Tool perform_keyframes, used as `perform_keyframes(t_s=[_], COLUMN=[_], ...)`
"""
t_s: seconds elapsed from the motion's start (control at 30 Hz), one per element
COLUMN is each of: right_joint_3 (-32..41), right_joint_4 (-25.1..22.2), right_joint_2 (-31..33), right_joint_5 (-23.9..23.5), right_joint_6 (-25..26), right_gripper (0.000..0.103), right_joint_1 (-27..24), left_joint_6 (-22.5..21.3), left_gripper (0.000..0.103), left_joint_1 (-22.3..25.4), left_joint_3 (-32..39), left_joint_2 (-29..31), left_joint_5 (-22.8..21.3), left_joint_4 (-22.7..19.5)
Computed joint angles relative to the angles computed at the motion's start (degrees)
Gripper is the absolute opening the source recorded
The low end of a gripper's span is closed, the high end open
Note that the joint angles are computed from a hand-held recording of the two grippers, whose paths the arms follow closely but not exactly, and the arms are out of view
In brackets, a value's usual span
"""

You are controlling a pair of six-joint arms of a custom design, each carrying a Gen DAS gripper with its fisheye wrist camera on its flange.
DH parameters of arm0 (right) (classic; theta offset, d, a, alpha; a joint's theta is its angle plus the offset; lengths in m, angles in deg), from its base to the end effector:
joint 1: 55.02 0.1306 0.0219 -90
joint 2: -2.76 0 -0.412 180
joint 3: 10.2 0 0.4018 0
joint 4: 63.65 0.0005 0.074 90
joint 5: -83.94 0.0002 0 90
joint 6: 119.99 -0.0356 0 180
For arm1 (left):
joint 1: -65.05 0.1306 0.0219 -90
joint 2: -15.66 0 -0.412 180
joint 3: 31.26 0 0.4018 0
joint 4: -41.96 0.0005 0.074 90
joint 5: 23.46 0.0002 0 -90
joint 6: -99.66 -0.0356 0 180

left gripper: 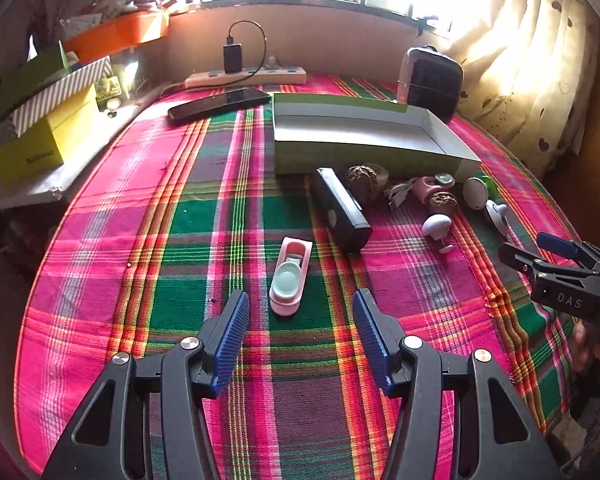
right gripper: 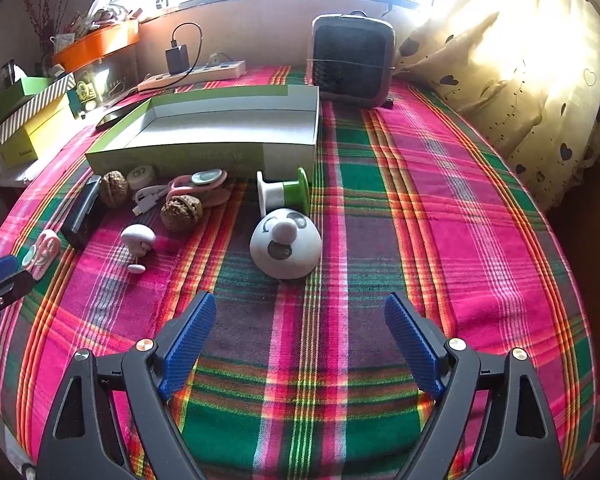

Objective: Organize objects
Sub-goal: 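Move left gripper to pink clip while right gripper approaches white round toy, then close left gripper on pink clip while right gripper grasps white round toy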

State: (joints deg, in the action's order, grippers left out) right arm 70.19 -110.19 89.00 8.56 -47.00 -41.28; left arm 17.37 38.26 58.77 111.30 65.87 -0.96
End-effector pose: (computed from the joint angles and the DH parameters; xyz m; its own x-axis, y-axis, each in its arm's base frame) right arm 0.4497 0.1002 0.4147 -0.7593 0.1057 -0.6421 0.1484 0.9888 -0.0127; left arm 0.4773 -0.2411 0.4191 -0.7224 0.2145 -0.6574 0.3500 0.9333 -0.0802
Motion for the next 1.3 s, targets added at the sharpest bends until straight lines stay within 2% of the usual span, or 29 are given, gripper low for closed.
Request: perform_keyframes(t_s=[0.07, 0.17, 0.4, 0.63, 0.83, 1.13, 1.2, 1.3], right_joint_3=[0.6, 1.41, 3.01, 3.88, 3.61, 3.55, 3.56, 3.52], right_joint_4=[-0.25, -0.58, -1.36, -1.5, -0.85, -0.51, -0.51, -0.47], right_joint_2=[0.5, 1.33, 3.23, 4.08, 3.82, 3.67, 3.68, 3.61], right_joint_5=[0.33, -0.18, -1.31, -1.65, -2.34, -2.3, -2.27, -2.23], right_joint_6=[0.45, 1.2, 1.59, 1.98, 1.75, 1.82, 1.72, 1.76], right_gripper=[0.085, 0.084, 0.081, 0.072, 0.056, 0.041, 0.041, 0.04], right_joint_1=[-0.32, -0.61, -1.06, -1.41, -1.56, -1.4, -1.36, -1.38], left_joint_6=[-0.14, 0.07, -0.38, -0.55, -0.24, -0.53, -0.44, -0.5], left_gripper=[0.053, 0.053, 0.053, 0.053, 0.04, 0.023, 0.018, 0.016], left_joint_1=[0.02, 0.38, 0.47, 0.61, 0.97, 1.24, 1.36, 1.37], left_joint_3=[0.26, 1.1, 3.28, 4.3, 5.22, 5.98, 6.01, 6.03], left_joint_2=[0.5, 1.52, 3.81, 4.85, 5.55, 6.04, 6.04, 6.04], left_joint_5=[-0.95, 0.28, -0.33, -1.29, -2.11, -3.22, -2.95, -3.0], left_joint_4=[-0.08, -0.57, -2.03, -1.69, -1.92, -2.48, -2.44, -2.42])
